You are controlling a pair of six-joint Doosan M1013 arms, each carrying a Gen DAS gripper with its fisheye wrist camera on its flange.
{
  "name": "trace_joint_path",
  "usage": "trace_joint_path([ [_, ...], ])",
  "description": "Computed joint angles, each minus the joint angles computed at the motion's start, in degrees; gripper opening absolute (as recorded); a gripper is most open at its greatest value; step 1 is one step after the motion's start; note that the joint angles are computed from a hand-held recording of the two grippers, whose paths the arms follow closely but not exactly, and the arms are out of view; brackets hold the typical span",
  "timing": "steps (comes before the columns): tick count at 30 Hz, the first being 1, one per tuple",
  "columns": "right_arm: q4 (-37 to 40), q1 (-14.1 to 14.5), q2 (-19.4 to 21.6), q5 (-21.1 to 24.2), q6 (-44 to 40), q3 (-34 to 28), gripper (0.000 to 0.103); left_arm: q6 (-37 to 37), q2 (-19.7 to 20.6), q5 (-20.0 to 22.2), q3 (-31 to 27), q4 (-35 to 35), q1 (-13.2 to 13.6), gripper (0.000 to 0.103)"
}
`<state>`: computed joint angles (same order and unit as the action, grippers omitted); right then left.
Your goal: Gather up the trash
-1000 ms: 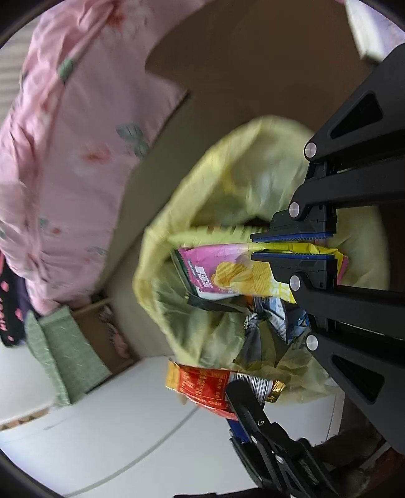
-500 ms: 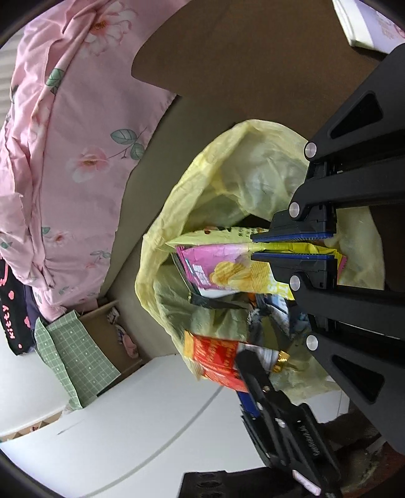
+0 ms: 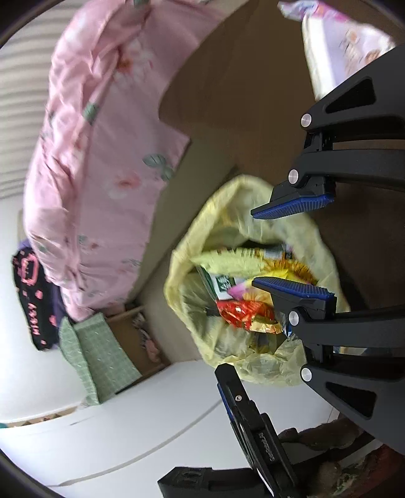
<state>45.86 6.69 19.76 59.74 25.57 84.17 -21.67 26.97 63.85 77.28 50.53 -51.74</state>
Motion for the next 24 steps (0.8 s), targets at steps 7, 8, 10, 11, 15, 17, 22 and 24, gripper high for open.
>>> trace_joint_path([
  [7, 2.2, -6.5, -2.8, -5.1, -1.0, 1.8, 0.037, 12.6, 4.0, -9.2, -7.1, -1.1, 0.1, 0.059],
  [8, 2.2, -7.6, -3.1, -6.4, -1.0, 2.2, 0.037, 15.1, 5.0, -10.9, -8.6, -2.5, 0.3, 0.059],
  [10, 1.6, -9.7, -3.2, -8.6, 0.2, 2.3, 0.037, 19.6, 6.9, -12.8, -11.8, -5.3, 0.6, 0.059],
  [11, 1.3, -10.4, -3.1, -9.0, 0.9, 2.2, 0.037, 22.2, 8.0, -13.4, -13.8, -6.9, 0.7, 0.059],
  [15, -0.7, -12.8, -1.4, -11.0, 4.8, 0.5, 0.039, 30.7, 12.0, -13.9, -20.8, -10.9, 0.7, 0.059],
  [17, -3.0, -13.2, 0.4, -9.6, 6.4, -1.4, 0.039, 33.8, 13.5, -13.6, -23.5, -12.3, 0.6, 0.059],
  [22, -8.7, -12.9, 5.2, -7.0, 12.4, -7.2, 0.039, 39.8, 16.7, -10.6, -29.6, -15.6, 0.5, 0.059],
  [24, -9.8, -12.5, 6.5, -6.2, 14.8, -8.7, 0.039, 40.4, 17.7, -9.0, -31.3, -16.3, 0.5, 0.06],
])
